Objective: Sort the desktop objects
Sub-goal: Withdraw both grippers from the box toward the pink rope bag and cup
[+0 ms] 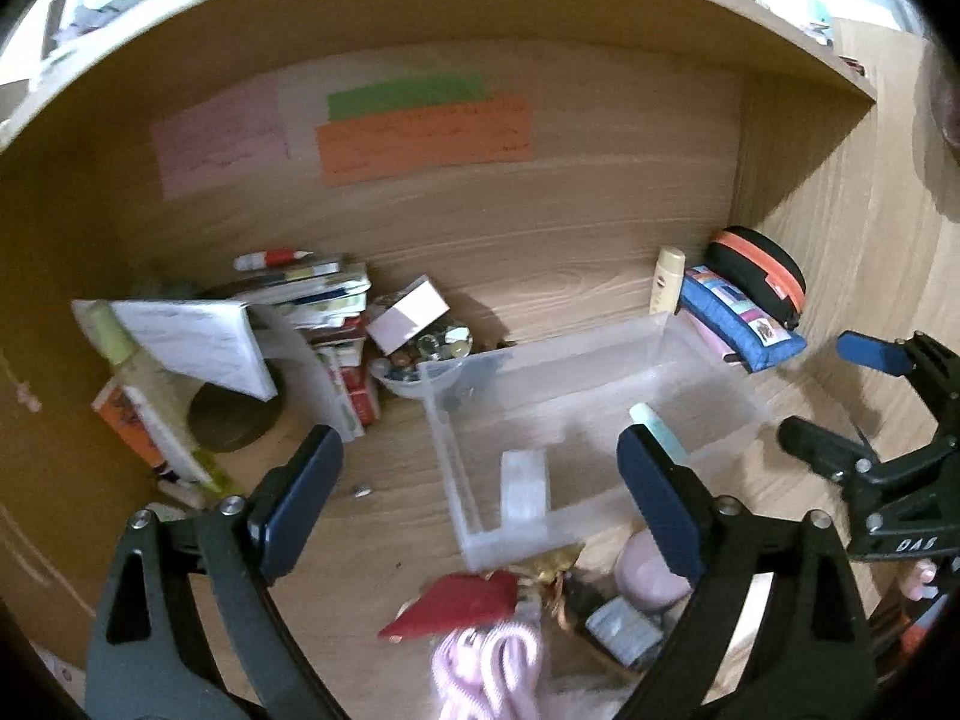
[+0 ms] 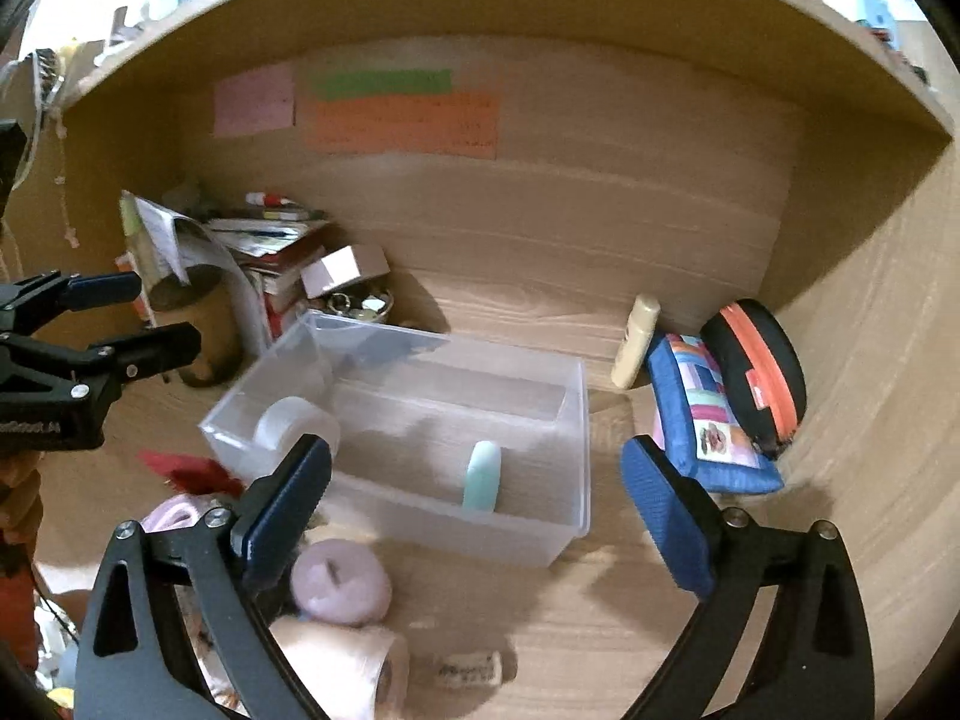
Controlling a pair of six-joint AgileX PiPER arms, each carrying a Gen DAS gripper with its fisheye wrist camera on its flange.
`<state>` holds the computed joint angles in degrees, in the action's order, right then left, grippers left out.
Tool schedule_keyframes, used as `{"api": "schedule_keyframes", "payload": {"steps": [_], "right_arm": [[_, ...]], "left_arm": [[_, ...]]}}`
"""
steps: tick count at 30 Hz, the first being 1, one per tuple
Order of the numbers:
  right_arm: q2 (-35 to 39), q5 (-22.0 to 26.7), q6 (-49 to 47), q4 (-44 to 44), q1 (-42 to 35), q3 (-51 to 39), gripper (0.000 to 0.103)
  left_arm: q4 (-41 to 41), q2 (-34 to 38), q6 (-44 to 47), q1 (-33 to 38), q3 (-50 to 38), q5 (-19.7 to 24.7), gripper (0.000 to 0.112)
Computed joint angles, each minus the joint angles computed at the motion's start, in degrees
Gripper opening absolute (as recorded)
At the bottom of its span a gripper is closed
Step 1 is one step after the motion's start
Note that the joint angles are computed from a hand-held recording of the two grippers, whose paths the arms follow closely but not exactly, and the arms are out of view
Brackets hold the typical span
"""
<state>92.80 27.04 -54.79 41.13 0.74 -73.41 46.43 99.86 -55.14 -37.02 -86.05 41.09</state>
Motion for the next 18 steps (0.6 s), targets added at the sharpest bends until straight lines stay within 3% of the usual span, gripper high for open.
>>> {"api": "schedule_keyframes", "payload": {"steps": [10, 18], "right_arm": [[-5.1, -1.4, -7.0, 6.6, -0.6, 11.2, 0.102], [-5.8, -4.3, -9.0, 6.8, 1.8, 18.9, 0.102]], "left_arm": [[1.1, -6.3, -6.0, -1.6, 13.1, 0.5, 0.094], [-9.6, -5.6, -2.1, 1.5, 20.1, -5.6, 0.094]]}}
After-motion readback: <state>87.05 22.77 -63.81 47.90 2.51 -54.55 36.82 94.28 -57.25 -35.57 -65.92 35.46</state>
